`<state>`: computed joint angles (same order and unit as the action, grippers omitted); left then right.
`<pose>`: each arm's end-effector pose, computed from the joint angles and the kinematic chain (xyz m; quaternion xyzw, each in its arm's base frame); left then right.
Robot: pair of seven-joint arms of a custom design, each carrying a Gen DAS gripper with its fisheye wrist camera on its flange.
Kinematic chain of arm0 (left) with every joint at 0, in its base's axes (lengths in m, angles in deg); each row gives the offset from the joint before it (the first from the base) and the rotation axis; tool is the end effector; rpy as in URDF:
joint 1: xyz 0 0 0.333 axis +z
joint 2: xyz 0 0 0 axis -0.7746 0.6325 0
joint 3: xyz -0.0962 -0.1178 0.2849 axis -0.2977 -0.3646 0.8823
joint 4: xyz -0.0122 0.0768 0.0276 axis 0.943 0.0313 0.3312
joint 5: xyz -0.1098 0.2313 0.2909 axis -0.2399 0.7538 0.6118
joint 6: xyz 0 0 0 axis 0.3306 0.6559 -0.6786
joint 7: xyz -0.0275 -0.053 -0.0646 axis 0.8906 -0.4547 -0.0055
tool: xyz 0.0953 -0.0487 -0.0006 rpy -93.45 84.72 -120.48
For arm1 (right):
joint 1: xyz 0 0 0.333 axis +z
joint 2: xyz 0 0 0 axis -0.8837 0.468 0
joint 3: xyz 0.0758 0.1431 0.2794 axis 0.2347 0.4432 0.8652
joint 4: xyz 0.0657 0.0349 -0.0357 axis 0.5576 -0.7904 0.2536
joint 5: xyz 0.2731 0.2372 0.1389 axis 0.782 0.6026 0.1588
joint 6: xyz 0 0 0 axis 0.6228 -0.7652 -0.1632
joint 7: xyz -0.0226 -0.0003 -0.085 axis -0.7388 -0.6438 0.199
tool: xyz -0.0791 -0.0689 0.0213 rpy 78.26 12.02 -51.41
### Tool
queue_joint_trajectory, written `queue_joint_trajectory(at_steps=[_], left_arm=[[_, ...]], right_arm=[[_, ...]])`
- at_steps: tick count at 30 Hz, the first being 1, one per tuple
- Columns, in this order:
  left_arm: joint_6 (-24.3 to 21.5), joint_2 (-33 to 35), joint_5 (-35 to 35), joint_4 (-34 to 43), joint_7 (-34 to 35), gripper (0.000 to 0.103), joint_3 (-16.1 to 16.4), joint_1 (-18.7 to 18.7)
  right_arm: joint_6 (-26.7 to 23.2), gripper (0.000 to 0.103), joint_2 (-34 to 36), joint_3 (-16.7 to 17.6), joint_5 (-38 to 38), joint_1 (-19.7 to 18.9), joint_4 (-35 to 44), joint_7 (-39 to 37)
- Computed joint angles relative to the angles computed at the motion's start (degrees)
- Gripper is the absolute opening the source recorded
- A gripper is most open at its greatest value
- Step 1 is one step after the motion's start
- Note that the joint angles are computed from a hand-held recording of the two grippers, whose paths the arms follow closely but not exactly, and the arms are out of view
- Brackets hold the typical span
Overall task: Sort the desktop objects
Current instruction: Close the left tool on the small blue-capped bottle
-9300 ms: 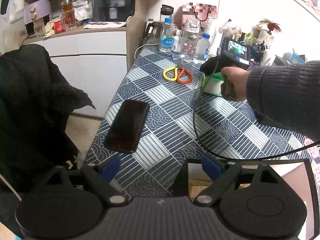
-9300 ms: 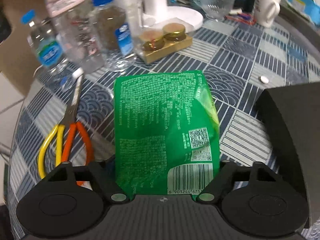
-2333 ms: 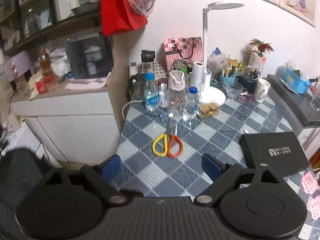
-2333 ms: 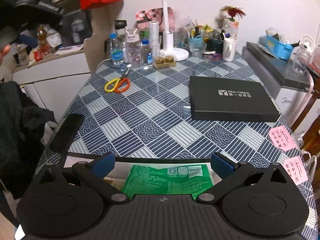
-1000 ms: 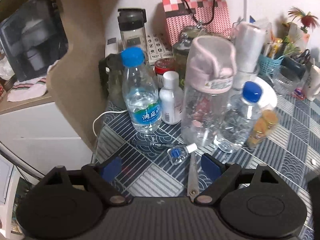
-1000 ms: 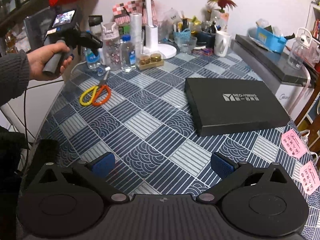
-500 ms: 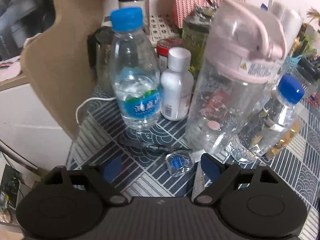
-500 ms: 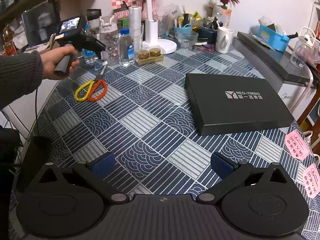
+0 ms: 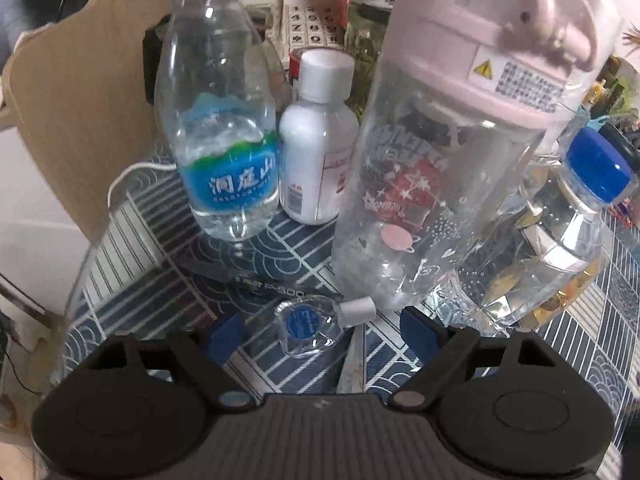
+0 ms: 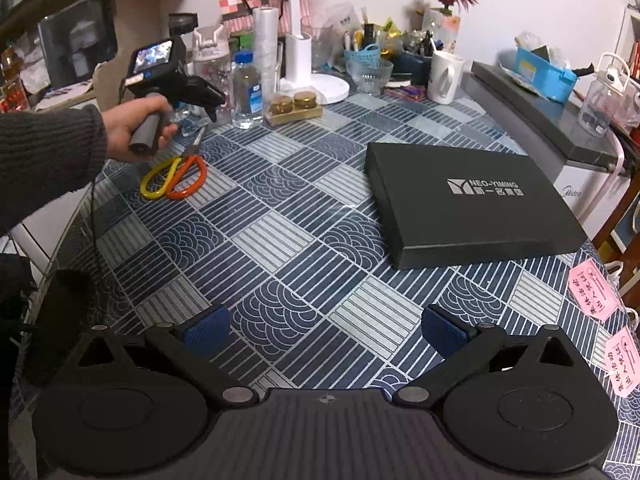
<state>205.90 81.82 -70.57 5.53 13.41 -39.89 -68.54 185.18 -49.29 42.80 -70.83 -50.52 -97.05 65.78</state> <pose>0.7836 -0.2121 0.3040 -0.7513 0.5926 -0.2180 0.1918 0.3763 0.2123 0.4119 -0.6831 0.6467 -0.2459 0.2339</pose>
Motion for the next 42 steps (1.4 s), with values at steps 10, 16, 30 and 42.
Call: queue_joint_trajectory(at_steps=[10,16,30,42], left_arm=[[-0.4,0.32,0.93,0.52,-3.94,0.066,0.91,-0.78],[0.53,-1.55,0.74,-1.56,-4.19,0.066,0.53,-0.76],[4.29,-12.81,2.42,-16.35,-5.43,0.066,0.08,-2.0],[7.39,-26.71,5.29,-34.57,-9.57,0.066,-0.91,-3.83]], right_arm=[[-0.74,0.103,-0.74,1.13,-5.42,-1.19,0.32,3.68],[-0.77,0.103,-1.96,0.79,-5.9,-1.1,-0.35,3.96],[-2.01,0.103,-9.46,0.37,-0.28,0.57,-3.56,-1.43],[-5.78,0.103,-22.7,-0.34,10.4,3.84,-8.62,-10.26]])
